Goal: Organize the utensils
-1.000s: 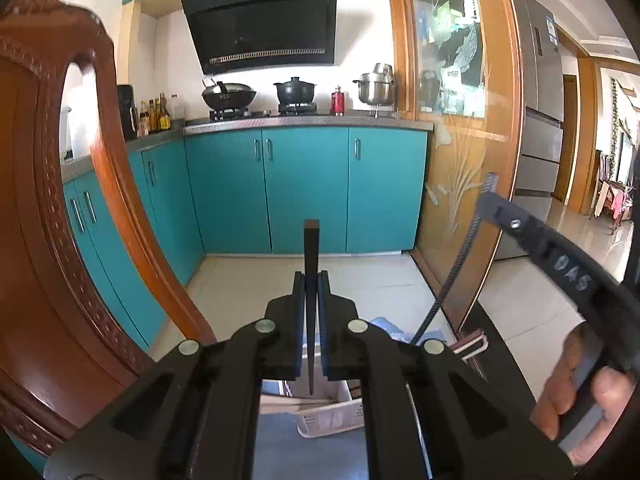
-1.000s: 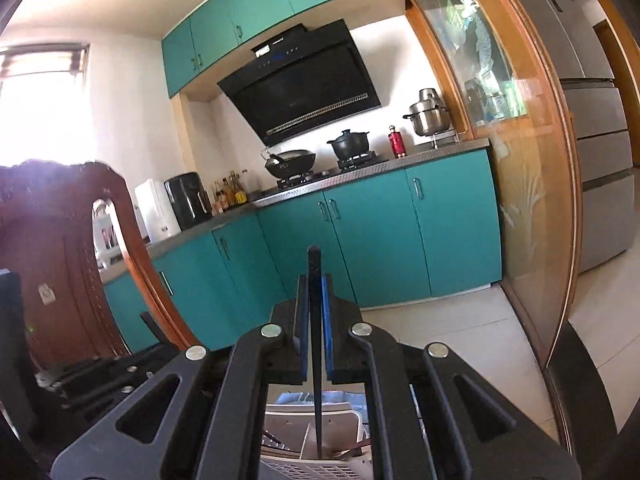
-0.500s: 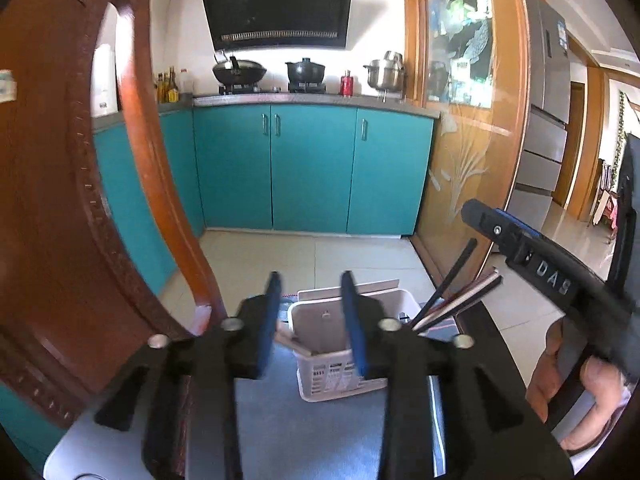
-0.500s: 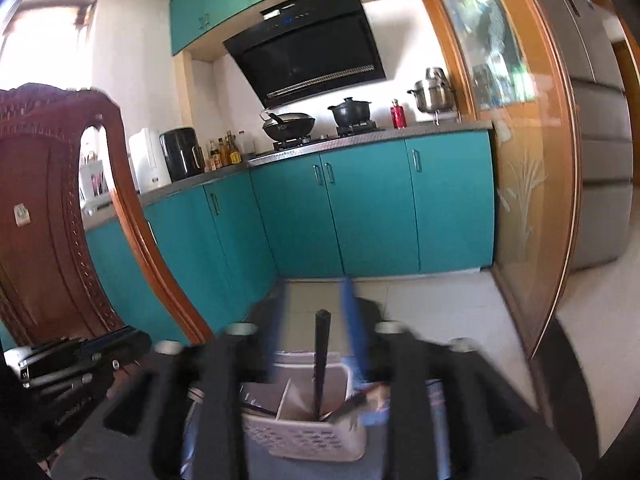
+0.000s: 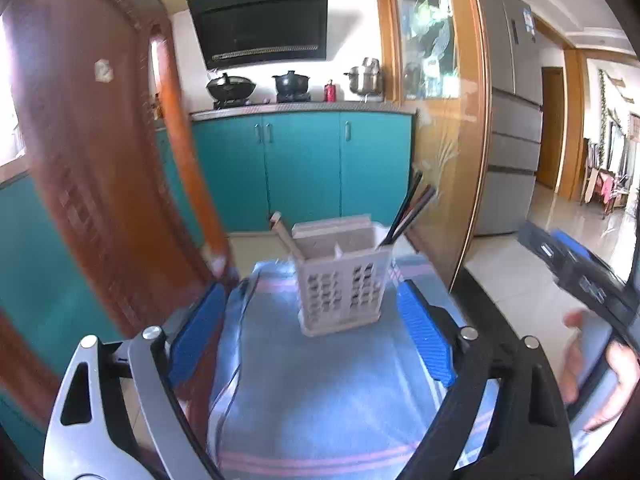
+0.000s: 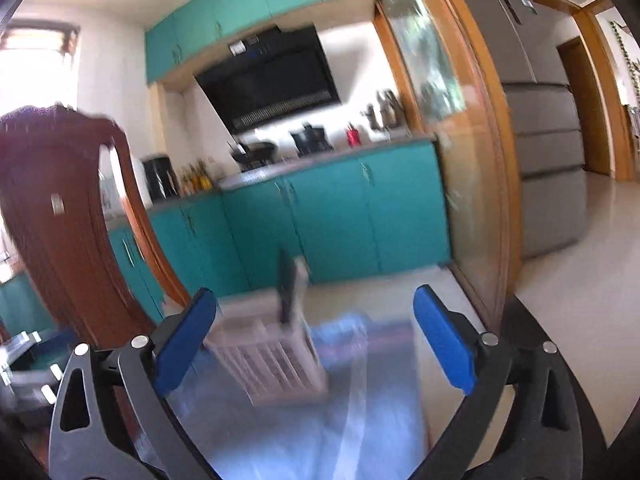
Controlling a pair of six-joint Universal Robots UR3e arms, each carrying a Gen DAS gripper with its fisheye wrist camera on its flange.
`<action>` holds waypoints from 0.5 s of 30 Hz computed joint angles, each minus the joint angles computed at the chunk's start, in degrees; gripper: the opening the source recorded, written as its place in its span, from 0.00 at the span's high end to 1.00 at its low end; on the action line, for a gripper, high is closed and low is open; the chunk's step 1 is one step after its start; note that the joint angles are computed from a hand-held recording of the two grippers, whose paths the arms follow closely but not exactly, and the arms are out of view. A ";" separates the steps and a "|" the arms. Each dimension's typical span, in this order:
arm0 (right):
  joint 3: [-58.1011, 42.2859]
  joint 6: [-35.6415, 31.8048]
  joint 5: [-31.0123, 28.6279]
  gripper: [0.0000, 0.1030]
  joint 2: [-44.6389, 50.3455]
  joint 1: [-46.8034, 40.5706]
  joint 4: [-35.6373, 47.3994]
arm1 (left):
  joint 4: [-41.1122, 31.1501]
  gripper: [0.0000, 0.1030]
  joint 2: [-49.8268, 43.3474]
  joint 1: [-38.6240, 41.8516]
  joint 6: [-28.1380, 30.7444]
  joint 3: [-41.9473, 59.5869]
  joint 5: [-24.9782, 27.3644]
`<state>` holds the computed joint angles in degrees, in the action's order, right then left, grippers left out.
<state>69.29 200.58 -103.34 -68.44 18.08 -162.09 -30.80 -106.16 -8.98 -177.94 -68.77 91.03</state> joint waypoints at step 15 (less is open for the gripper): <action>10.33 -3.04 -15.84 0.03 -11.82 18.44 11.34 | 4.08 0.04 23.83 1.76 -3.08 -28.62 -0.40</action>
<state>79.62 197.54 -119.19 -80.25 36.52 -150.76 -26.72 -82.33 -7.22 -181.02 -97.39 90.64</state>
